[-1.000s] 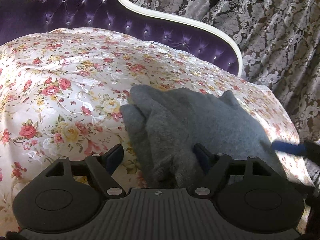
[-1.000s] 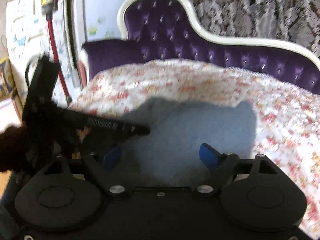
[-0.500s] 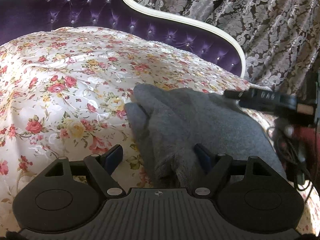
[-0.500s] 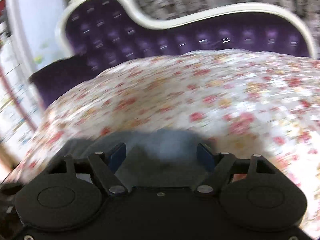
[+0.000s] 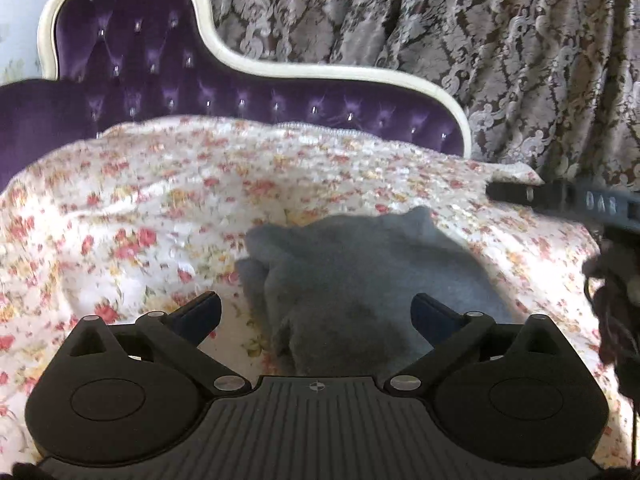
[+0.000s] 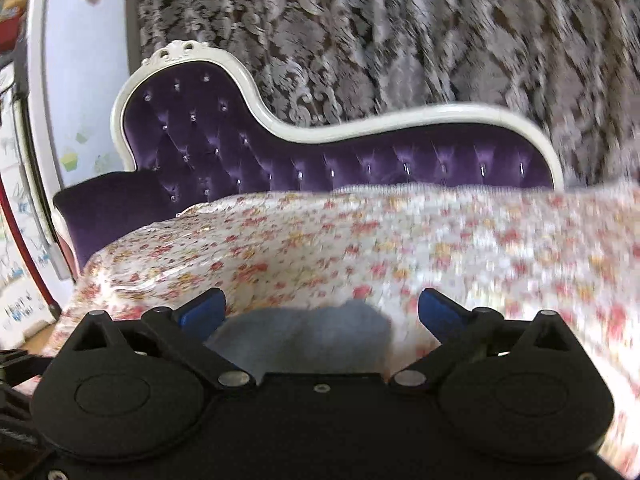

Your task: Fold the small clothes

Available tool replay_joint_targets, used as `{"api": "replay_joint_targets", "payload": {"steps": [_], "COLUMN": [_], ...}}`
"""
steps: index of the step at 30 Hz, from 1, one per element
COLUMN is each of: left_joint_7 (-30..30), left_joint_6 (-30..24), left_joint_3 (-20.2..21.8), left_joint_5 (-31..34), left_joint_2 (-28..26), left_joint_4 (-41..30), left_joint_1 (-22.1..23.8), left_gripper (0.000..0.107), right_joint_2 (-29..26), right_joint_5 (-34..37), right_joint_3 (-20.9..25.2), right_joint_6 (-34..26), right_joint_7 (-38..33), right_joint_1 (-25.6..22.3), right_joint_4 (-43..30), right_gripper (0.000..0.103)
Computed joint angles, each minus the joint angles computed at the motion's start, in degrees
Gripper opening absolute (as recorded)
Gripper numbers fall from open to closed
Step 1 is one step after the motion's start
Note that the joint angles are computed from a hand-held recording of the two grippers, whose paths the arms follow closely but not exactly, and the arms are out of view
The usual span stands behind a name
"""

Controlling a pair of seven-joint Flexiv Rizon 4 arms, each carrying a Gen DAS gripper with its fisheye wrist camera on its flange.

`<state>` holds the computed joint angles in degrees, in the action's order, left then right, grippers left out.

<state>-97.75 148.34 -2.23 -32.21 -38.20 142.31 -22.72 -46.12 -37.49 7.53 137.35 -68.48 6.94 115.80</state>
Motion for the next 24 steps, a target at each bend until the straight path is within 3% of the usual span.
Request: {"api": "replay_joint_targets", "payload": {"steps": [4, 8, 12, 14, 17, 19, 21, 24], "left_joint_7": [-1.1, -0.7, 11.5, 17.5, 21.9, 24.8, 31.7, 34.5], "left_joint_6": [-1.2, -3.9, -8.5, -9.3, -9.1, -9.4, -11.2, -9.2], "left_joint_3": [-0.8, -0.7, 0.5, -0.5, -2.8, -4.5, -6.9, -9.0], "left_joint_5": [0.5, 1.1, -18.9, -27.5, -34.1, -39.4, -47.0, -50.5], "left_joint_2": [2.0, 4.4, 6.6, 7.1, 7.6, 8.2, 9.2, 8.7], "left_joint_4": [0.8, 1.3, -1.0, -2.5, -3.5, -4.2, -5.9, -6.4], "left_joint_1": [0.3, -0.3, -11.1, -14.1, -15.1, -15.6, -15.8, -15.7], "left_gripper": [0.103, 0.103, 0.103, 0.103, 0.103, 0.103, 0.103, 0.103], "right_joint_2": [2.9, 4.4, 7.8, 9.3, 11.3, 13.0, 14.0, 14.7], "right_joint_5": [5.2, 3.8, 9.2, 10.8, 12.3, 17.9, 22.5, 22.1], "right_joint_3": [-1.0, 1.0, -0.2, -0.1, 0.3, -1.3, -2.3, -0.3], "right_joint_6": [-2.8, -3.6, -6.0, -6.8, -8.2, -8.8, -9.1, -9.0], "right_joint_7": [-1.1, 0.4, -1.4, -2.3, -3.0, -5.4, -7.7, -7.7], "right_joint_1": [2.0, -0.8, 1.8, 2.2, 2.5, 6.1, 8.9, 7.0], "right_joint_4": [4.0, 7.1, 10.4, 11.8, 13.7, 15.1, 16.1, 17.3], "right_gripper": [0.103, 0.103, 0.102, 0.102, 0.102, 0.102, 0.102, 0.102]}}
